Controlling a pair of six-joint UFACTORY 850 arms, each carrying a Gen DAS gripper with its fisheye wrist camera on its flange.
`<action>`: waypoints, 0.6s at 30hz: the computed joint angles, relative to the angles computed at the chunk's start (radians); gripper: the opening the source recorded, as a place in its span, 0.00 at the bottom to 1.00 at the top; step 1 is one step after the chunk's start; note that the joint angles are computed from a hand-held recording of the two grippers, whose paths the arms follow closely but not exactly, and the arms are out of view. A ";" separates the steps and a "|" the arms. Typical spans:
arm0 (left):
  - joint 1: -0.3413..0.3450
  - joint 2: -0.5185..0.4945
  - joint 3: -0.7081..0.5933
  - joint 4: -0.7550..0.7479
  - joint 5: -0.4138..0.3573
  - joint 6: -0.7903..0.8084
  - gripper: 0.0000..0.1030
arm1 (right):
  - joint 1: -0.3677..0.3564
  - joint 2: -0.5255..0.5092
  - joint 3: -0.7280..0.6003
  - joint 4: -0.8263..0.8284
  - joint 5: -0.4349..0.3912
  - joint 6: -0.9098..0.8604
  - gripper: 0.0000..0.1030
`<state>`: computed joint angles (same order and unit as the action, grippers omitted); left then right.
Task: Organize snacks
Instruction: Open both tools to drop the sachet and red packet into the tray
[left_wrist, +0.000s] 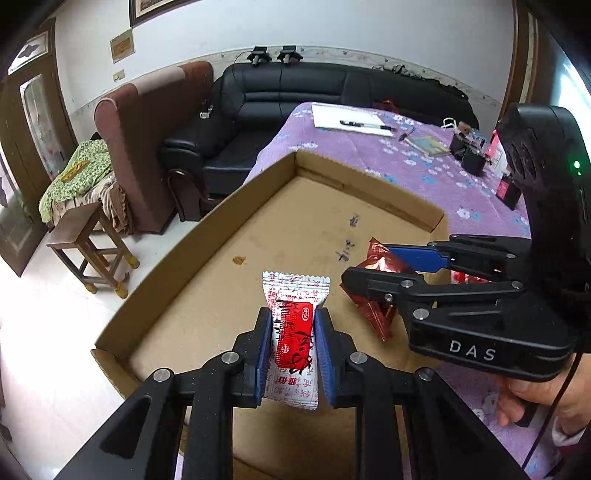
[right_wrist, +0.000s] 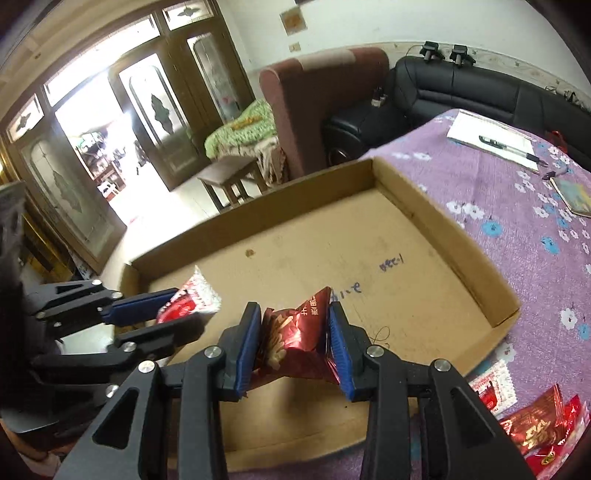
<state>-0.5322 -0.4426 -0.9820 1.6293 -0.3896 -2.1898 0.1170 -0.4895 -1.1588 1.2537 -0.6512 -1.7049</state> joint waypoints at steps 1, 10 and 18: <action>0.003 -0.004 -0.002 -0.009 0.004 0.006 0.25 | 0.004 -0.002 0.002 -0.010 0.009 0.004 0.36; -0.005 -0.021 -0.014 -0.089 -0.033 0.030 0.89 | -0.011 0.014 0.024 -0.013 0.030 -0.009 0.54; -0.065 0.011 -0.022 -0.167 -0.155 0.073 0.92 | -0.089 0.092 0.073 0.083 -0.033 -0.103 0.75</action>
